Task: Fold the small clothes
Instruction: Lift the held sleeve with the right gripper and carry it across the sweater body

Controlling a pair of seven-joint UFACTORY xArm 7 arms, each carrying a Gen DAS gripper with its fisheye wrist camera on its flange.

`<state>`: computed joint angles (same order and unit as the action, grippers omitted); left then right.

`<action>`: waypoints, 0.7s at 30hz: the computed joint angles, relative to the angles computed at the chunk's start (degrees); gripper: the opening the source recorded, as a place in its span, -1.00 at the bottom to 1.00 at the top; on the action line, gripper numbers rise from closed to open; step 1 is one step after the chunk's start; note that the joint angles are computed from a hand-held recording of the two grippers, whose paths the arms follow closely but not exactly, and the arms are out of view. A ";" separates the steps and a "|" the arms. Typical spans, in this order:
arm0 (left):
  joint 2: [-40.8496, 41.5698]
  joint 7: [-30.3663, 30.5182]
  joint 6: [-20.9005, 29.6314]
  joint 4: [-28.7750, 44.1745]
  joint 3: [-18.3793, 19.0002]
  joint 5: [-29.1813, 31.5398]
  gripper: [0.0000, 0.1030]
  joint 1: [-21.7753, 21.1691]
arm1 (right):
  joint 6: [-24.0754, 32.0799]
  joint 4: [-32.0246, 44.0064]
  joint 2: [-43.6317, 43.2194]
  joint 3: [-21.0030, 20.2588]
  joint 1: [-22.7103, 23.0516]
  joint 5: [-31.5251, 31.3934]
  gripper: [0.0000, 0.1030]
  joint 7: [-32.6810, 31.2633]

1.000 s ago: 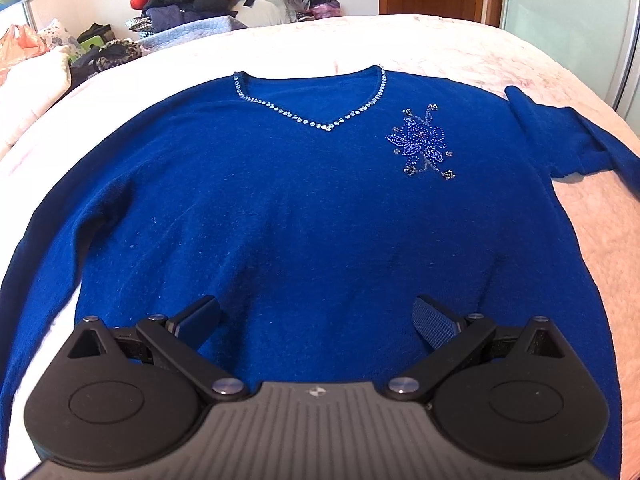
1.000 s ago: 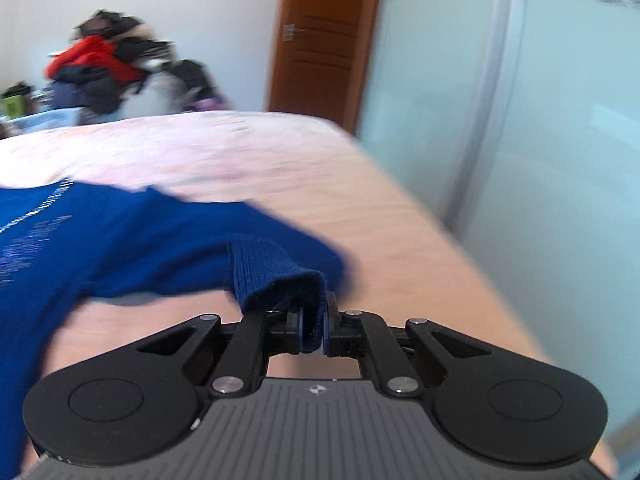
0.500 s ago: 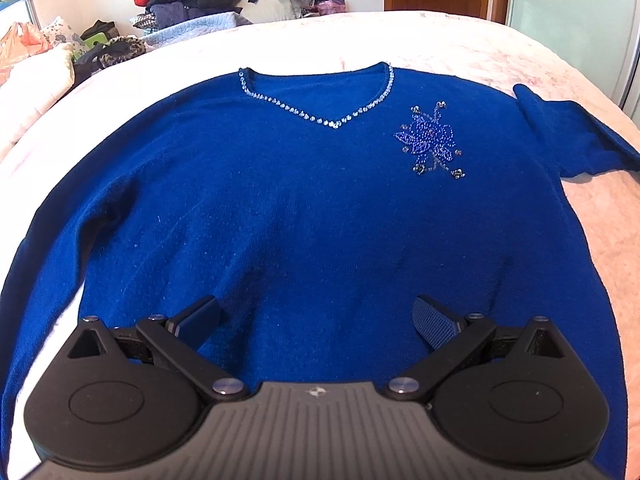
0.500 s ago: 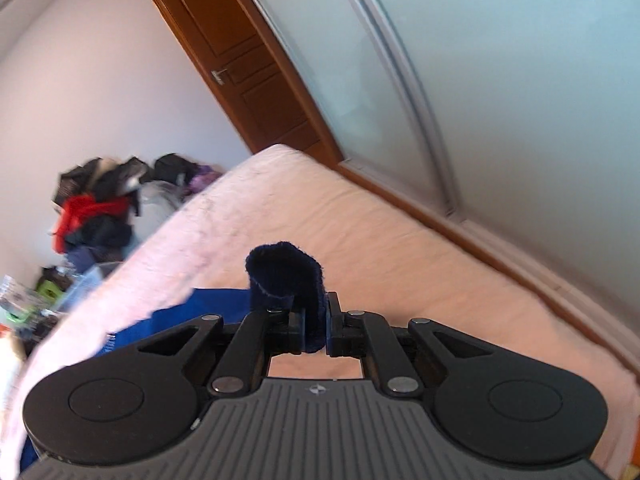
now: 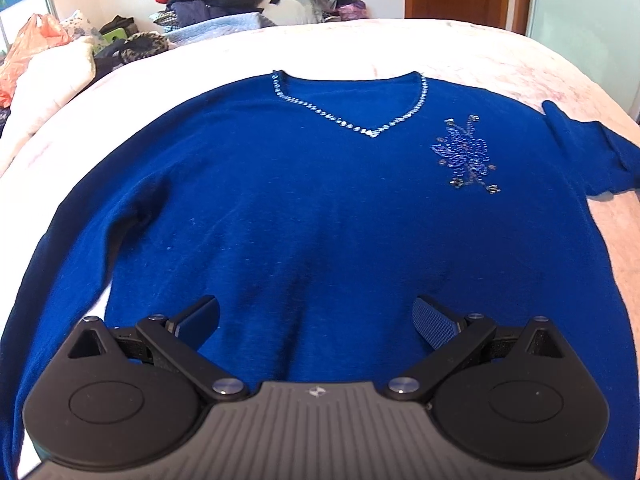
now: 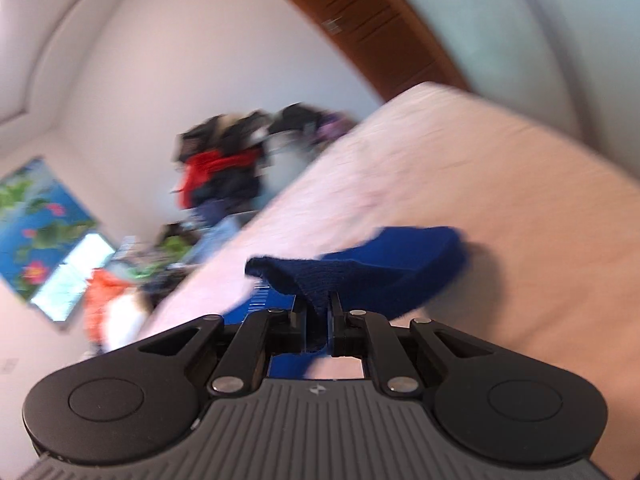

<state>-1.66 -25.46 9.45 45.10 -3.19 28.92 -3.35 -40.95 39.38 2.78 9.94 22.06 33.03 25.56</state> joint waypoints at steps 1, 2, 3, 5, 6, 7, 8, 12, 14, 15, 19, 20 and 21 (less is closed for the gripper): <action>0.03 -0.42 0.09 0.09 0.07 0.53 1.00 0.14 | 0.73 2.17 0.50 -0.58 -0.70 -2.18 -0.78 0.18; -0.05 -1.10 0.08 0.08 0.16 1.21 1.00 0.32 | 1.28 4.59 0.81 -1.07 -1.05 -2.41 -0.78 -1.54; -0.26 -1.55 -0.17 -0.11 0.30 1.43 1.00 0.53 | 0.97 6.88 1.17 -1.43 -1.09 -1.24 -0.78 -4.08; -0.66 -1.06 -0.71 -0.65 0.50 0.29 1.00 0.81 | -1.89 10.18 1.99 -2.11 -1.80 -1.33 -0.78 -5.10; -0.73 -0.75 -0.71 -0.76 0.53 -0.41 1.00 0.93 | -3.88 11.46 2.42 -2.18 -1.85 -0.43 -0.78 -5.41; -0.64 -0.38 -0.63 -0.78 0.54 -1.09 1.00 1.03 | -3.81 12.11 2.12 -2.32 -2.18 1.42 -0.78 -6.45; -0.54 0.02 -0.53 -0.72 0.53 -1.60 1.00 1.08 | -2.60 13.49 2.28 -2.32 -1.70 4.97 -0.79 -8.85; 0.16 -0.78 -0.68 -0.05 0.63 -0.25 1.00 1.56 | 4.34 13.26 4.72 -0.43 -6.31 -4.33 -0.76 3.13; 0.23 -1.56 -0.66 0.26 0.83 0.74 1.00 1.72 | 5.01 13.72 7.41 -1.32 -6.61 -13.70 -0.76 12.00; 0.11 -2.01 -0.79 0.28 0.95 1.24 1.00 1.85 | 5.45 15.11 9.20 -1.14 -6.93 -16.87 -0.76 14.24; -0.71 -9.77 -1.53 0.52 1.00 10.58 1.00 3.96 | 8.19 22.60 15.18 -0.45 -5.49 -23.62 -0.76 17.23; -0.77 -12.49 -1.41 0.81 0.91 13.66 1.00 4.60 | 9.46 25.52 16.82 -0.40 -4.82 -24.45 -0.76 17.12; -0.90 -14.52 -1.32 0.99 0.94 15.97 1.00 5.09 | 10.27 27.19 17.54 -0.51 -3.87 -24.82 -0.76 16.66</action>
<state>-2.56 -39.98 8.12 46.09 -2.25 44.89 1.74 -30.68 66.57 20.32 9.43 18.18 8.21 42.22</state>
